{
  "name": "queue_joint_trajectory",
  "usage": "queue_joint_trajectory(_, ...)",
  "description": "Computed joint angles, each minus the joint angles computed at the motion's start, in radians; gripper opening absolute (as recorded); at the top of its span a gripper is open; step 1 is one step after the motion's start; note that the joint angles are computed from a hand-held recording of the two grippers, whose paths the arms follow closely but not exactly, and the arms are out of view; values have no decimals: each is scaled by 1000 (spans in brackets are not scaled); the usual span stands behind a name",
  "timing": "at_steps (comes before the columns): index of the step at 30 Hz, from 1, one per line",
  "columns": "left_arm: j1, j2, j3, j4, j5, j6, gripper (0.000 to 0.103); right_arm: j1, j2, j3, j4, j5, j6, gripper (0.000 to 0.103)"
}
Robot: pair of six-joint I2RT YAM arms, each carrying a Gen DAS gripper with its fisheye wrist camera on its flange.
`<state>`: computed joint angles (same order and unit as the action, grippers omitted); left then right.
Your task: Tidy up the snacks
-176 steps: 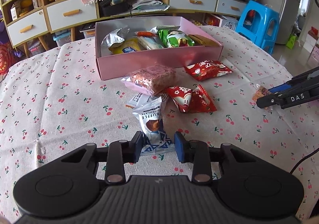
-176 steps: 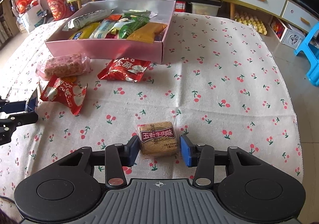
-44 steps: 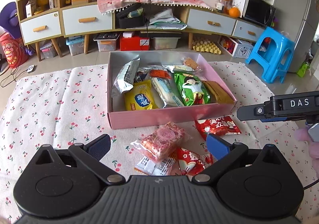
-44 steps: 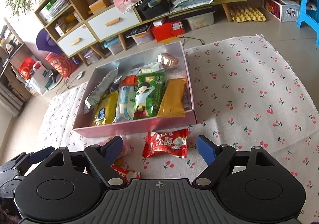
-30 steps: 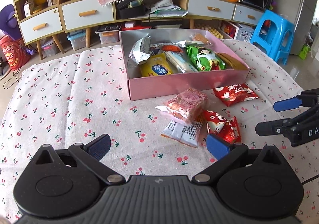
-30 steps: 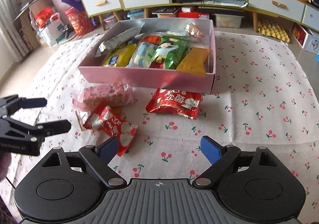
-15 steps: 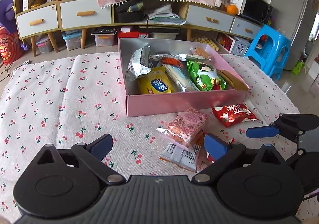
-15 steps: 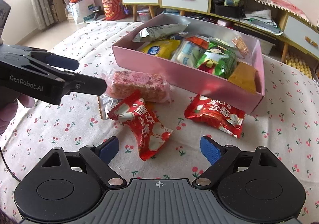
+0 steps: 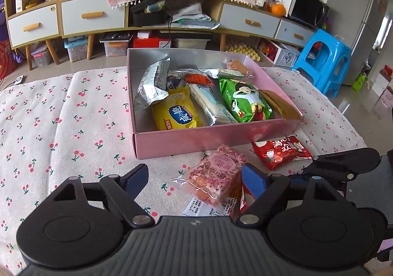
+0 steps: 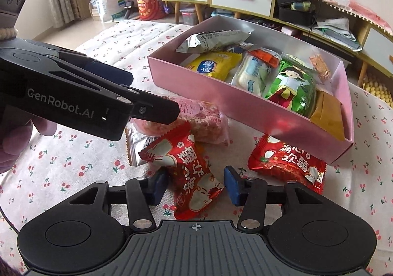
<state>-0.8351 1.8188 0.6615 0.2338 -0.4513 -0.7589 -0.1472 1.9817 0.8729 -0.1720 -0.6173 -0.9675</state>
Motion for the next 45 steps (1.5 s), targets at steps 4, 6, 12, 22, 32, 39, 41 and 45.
queue_joint_trajectory(4,9,11,15,4,25,11,71,-26,8,40,-63,-5,-5,38)
queue_joint_trajectory(6,14,18,24,8,39,21,66,-45,10,53,-83,-10,-16,37)
queue_joint_trajectory(12,10,43,61,-13,59,66,57,-105,38,109,-147,-19,-31,36)
queue_joint_trajectory(22,-32,91,141,-117,29,197,54,-163,63,177,-224,-34,-35,25)
queue_joint_trajectory(32,-57,107,187,-200,-1,191,37,-170,64,194,-248,-45,-29,25)
queue_joint_trajectory(39,-80,84,180,-203,-36,175,31,-181,56,214,-287,-68,-25,25)
queue_joint_trajectory(41,-80,68,172,-199,-36,169,31,-185,55,224,-303,-78,-15,25)
queue_joint_trajectory(45,-81,51,163,-185,-39,159,31,-189,48,236,-320,-96,8,25)
